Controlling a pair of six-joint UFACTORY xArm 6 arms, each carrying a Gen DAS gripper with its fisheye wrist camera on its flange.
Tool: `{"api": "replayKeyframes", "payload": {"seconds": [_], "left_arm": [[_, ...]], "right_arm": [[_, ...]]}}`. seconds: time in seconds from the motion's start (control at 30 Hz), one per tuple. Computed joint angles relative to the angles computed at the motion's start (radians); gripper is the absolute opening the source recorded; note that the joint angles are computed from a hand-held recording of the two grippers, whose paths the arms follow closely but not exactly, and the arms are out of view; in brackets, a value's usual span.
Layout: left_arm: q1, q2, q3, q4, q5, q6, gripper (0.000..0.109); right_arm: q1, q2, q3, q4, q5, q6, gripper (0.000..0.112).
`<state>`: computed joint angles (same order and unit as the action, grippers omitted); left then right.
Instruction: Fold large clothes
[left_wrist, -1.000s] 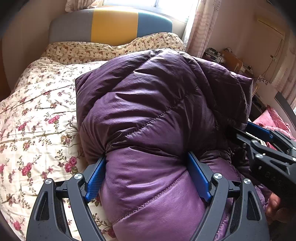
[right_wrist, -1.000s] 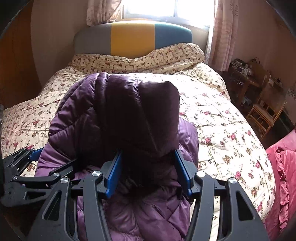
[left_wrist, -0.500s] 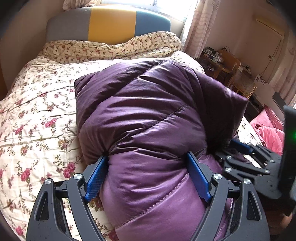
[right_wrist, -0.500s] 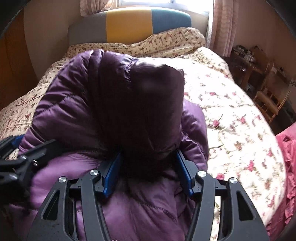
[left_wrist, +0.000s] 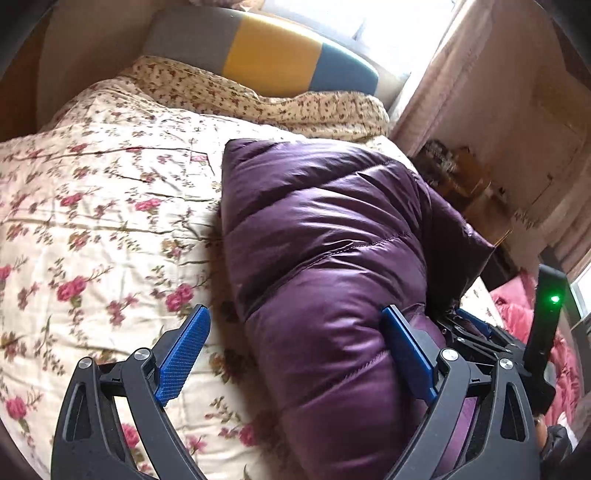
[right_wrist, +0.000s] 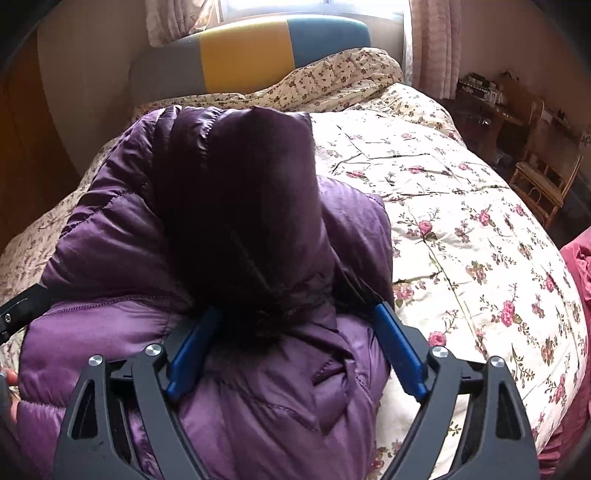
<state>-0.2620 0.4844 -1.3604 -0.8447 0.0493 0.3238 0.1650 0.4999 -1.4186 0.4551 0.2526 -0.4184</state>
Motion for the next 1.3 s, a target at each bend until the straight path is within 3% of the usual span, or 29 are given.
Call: {"api": "replayKeyframes", "payload": {"seconds": [0.07,0.13,0.27,0.33,0.37,0.47,0.57,0.67,0.87,1.03,1.3], "left_arm": [[0.0,-0.007,-0.004,-0.133,0.021,0.103,0.093],[0.014,0.008,-0.043,-0.263,0.126,0.218,0.093],[0.037,0.065,-0.128,-0.313,0.273,0.262,0.094],[0.033,0.082,-0.153,-0.283,0.291,0.243,0.094],[0.03,0.083,-0.157,-0.27,0.291,0.246,0.093],[0.023,0.068,-0.149,-0.295,0.292,0.3,0.079],[0.025,0.036,-0.119,-0.347,0.299,0.377,0.069],[0.023,-0.005,-0.078,-0.41,0.294,0.453,0.065],[0.047,-0.154,0.083,-0.541,0.25,0.593,0.065],[0.106,-0.325,0.27,-0.636,0.184,0.681,0.065],[0.248,-0.554,0.521,-0.674,0.091,0.695,0.065]], "right_arm": [[-0.011,-0.011,0.001,0.085,0.034,-0.075,0.09],[-0.023,-0.014,-0.004,0.153,0.069,-0.125,0.094],[-0.067,-0.007,-0.026,0.321,0.195,-0.21,0.093],[-0.084,0.003,-0.043,0.407,0.265,-0.263,0.081],[-0.089,0.006,-0.049,0.426,0.287,-0.273,0.074],[-0.095,-0.005,-0.044,0.484,0.331,-0.32,0.055],[-0.094,-0.027,-0.023,0.522,0.35,-0.356,0.042],[-0.084,-0.061,0.003,0.556,0.359,-0.394,0.034],[-0.024,-0.091,0.024,0.601,0.381,-0.443,0.031],[0.08,-0.084,-0.001,0.628,0.415,-0.489,0.031],[0.266,-0.011,-0.081,0.635,0.396,-0.525,0.031]]}}
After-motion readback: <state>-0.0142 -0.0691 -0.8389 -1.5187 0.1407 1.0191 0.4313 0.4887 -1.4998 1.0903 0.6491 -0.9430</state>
